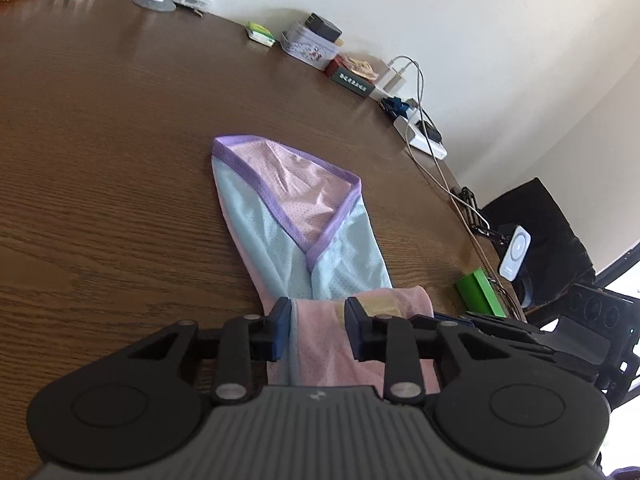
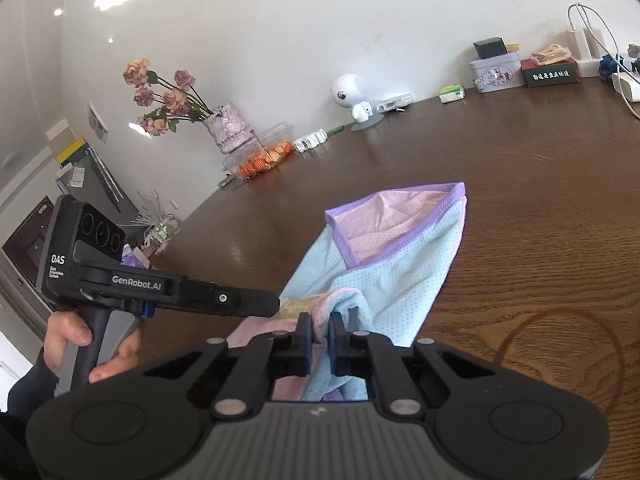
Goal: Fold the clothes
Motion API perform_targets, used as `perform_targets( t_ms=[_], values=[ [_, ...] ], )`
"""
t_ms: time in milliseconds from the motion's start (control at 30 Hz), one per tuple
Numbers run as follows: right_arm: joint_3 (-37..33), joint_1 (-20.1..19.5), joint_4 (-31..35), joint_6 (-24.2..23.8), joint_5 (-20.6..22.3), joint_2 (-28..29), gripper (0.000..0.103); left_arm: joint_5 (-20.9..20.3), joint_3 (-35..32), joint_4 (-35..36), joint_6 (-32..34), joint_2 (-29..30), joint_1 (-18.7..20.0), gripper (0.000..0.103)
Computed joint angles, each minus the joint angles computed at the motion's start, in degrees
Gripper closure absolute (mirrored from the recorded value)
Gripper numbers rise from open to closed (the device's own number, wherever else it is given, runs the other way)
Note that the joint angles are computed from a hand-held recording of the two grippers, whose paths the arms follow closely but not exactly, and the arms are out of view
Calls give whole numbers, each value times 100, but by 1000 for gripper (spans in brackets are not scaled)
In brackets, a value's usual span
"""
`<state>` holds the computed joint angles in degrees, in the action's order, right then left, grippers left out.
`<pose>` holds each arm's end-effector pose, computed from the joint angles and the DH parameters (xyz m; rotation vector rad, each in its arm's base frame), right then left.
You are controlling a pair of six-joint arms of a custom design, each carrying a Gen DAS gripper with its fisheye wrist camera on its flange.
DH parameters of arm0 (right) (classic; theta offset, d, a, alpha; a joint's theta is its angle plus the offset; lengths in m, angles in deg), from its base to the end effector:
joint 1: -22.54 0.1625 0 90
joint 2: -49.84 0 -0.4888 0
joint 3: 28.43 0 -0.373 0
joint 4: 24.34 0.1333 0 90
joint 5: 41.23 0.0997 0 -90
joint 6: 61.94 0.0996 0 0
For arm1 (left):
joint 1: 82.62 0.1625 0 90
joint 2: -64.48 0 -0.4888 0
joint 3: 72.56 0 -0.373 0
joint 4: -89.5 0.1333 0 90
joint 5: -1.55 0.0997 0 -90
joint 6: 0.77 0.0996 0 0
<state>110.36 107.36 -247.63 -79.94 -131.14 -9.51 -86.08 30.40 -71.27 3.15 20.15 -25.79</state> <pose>0.0917 -0.4670 0.2381 0.2970 -2.6340 1.3192 -0.2473 -0.6295 0.1093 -0.9826 -2.9506 0.3362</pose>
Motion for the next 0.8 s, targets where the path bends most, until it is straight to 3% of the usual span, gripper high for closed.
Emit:
perform_targets(
  t_ms=[33,67,167,300,600,633,700,733,800],
  values=[
    [8,-3,-43,-76,49,10,96,-41,59,-115,19,-37,-6,61],
    [15,-4,-77,-165,81,21,96,-93,99,-190,44,-64,-11,60],
    [53,-55,-113,-328,312,-7,96,-67,109,-145,273,-76,-74,61],
    [60,10,-86,-462,183,-26,96,117,5,245,354,-8,-100,67],
    [158,-43,-104,-479,207,-67,96,316,40,274,327,-16,-106,65],
    [157,-40,-90,-499,203,-77,96,266,6,337,327,-4,-102,66],
    [168,-45,-133,-526,243,-78,96,157,-46,427,330,17,-97,93],
    [176,-50,-164,-539,270,-75,96,140,-28,373,322,13,-105,100],
    [168,-26,-274,-553,236,-47,96,107,96,40,360,-17,-127,100]
  ],
)
